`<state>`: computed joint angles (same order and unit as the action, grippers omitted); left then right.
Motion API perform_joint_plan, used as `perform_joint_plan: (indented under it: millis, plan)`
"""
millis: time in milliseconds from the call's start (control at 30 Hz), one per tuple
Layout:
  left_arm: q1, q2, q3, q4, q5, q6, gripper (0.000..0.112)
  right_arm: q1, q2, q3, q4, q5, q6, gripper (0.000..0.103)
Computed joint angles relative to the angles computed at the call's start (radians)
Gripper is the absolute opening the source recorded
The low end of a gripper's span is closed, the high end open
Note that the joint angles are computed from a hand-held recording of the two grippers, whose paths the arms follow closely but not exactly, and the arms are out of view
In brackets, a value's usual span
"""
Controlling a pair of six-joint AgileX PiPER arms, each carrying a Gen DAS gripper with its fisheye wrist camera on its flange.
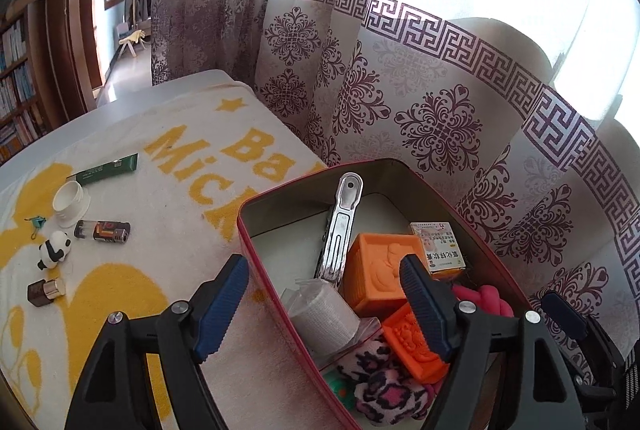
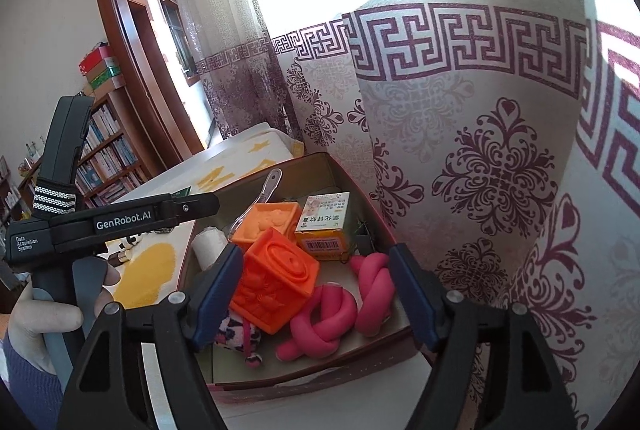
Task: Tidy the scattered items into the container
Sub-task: 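Withdraw both tools from the tin toward the lighter and serum bottle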
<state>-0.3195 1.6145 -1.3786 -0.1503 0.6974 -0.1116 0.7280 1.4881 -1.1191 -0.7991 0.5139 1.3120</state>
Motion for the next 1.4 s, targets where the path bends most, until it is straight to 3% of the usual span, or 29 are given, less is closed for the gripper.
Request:
perform_joint_plan:
  millis: [633,1067,1200,1400]
  plan:
    - [0.198,-0.075,0.148,-0.072,-0.029,0.065,0.083,0.099,0.110,-0.162,0.043,0.043,-0.084,0.080]
    - [0.496,-0.140,0.295,-0.108,-0.075,0.204,0.083,0.192,0.299,-0.429,0.196,0.053,-0.310,0.080]
    - [0.602,-0.143,0.326,-0.113,-0.104,0.233,0.083,0.203,0.392,-0.565,0.311,0.068,-0.436,0.080]
    - [0.733,-0.119,0.352,-0.156,-0.137,0.304,0.083,0.180,0.588,-0.868,0.614,0.143,-0.681,0.080]
